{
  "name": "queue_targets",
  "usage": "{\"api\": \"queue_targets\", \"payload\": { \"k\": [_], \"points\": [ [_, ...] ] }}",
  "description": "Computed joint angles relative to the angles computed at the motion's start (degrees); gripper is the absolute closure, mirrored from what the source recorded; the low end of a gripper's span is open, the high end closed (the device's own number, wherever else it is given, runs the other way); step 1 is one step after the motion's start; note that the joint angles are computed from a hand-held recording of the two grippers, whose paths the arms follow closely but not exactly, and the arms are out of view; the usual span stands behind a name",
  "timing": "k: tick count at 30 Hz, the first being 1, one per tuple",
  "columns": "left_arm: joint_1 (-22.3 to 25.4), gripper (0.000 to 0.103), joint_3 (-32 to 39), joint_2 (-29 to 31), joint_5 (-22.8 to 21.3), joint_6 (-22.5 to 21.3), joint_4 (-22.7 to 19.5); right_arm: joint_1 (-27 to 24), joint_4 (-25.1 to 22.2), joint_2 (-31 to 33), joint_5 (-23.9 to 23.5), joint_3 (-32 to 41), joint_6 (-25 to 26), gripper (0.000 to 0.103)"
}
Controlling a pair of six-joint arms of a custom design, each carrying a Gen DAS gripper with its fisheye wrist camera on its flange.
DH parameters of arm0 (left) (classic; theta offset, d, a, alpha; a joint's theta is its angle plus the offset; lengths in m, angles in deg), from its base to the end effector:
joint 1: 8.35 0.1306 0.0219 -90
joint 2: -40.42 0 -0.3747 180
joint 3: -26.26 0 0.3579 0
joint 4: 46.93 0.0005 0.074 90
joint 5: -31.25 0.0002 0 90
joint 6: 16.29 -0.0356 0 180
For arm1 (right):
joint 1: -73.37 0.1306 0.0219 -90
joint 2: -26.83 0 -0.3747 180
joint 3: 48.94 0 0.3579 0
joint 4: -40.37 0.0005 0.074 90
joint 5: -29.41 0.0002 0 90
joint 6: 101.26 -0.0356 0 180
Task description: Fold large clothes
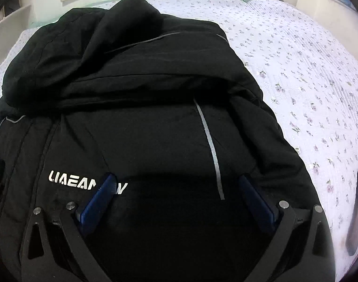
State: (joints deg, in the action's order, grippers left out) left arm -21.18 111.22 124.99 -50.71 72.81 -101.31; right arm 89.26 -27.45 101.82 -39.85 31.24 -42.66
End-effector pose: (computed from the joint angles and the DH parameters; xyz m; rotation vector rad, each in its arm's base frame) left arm 0.3970 -0.0960 0.4176 0.3582 2.4937 -0.2611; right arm 0.3214 0.0779 0.4295 0.4582 2.5195 -0.1790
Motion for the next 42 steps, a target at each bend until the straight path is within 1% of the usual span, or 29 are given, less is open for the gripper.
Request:
{"api": "queue_targets", "payload": {
  "k": [3, 4, 5, 6, 7, 8, 10, 12, 17, 19, 22, 24, 29, 42],
  "points": [
    [0.04, 0.017, 2.42, 2.02, -3.9, 4.59, 2.01, 0.71, -3.11, 1.24, 1.13, 2.12, 1.0, 0.0],
    [0.17, 0.017, 3.05, 3.13, -4.74, 5.62, 2.19, 0.77, -3.39, 1.49, 1.1, 2.42, 1.84, 0.0],
    [0.42, 0.015, 3.54, 4.81, -4.42, 6.34, 2.14, 0.56, -2.8, 1.33, 0.75, 2.15, 2.34, 0.0],
    [0.6, 0.011, 3.46, 5.73, -3.84, 5.88, 2.3, 0.18, 0.36, -0.23, 0.13, 0.17, 2.29, 0.0],
    [0.53, 0.004, 2.87, 5.99, -3.49, 4.92, 3.28, -0.15, 2.18, -1.24, -0.49, -1.11, 2.03, 0.0],
    [0.33, 0.001, 2.14, 5.91, -3.01, 3.8, 4.44, -0.25, 3.18, -1.84, -0.77, -1.88, 1.98, 0.0],
    [-0.3, 0.001, 1.57, 5.59, -4.31, 3.68, 5.34, 0.45, 4.81, -2.57, 0.52, -3.14, 1.91, 0.0],
    [-0.62, 0.001, 1.42, 5.52, -4.6, 3.88, 5.44, 1.43, 5.67, -3.19, 2.2, -4.03, 1.65, 0.0],
    [-1.19, 0.001, 0.7, 4.88, -5.73, 3.82, 5.68, 2.62, 4.76, -3.12, 2.5, -3.38, 0.4, 0.0],
    [-1.2, 0.001, 0.11, 4.35, -6.14, 3.65, 5.95, 2.02, 4.76, -3.16, 2.37, -3.39, 1.05, 0.0],
    [-1.69, 0.001, 0.53, 4.54, -6.64, 3.97, 5.46, 2.7, 4.31, -3.43, 2.61, -3.52, 0.25, 0.0],
    [-1.91, 0.001, 0.68, 4.5, -6.83, 4.0, 5.03, 1.94, 4.45, -2.98, 2.12, -3.22, 0.91, 0.0],
    [-1.53, 0.001, 1.31, 5.19, -6.44, 3.71, 5.1, 2.16, 3.86, -3.09, 2.21, -2.89, 0.72, 0.0],
    [-1.07, 0.001, 1.97, 6.02, -5.77, 3.38, 4.9, 1.64, 4.19, -3.11, 1.84, -3.01, 1.36, 0.0]
  ]
}}
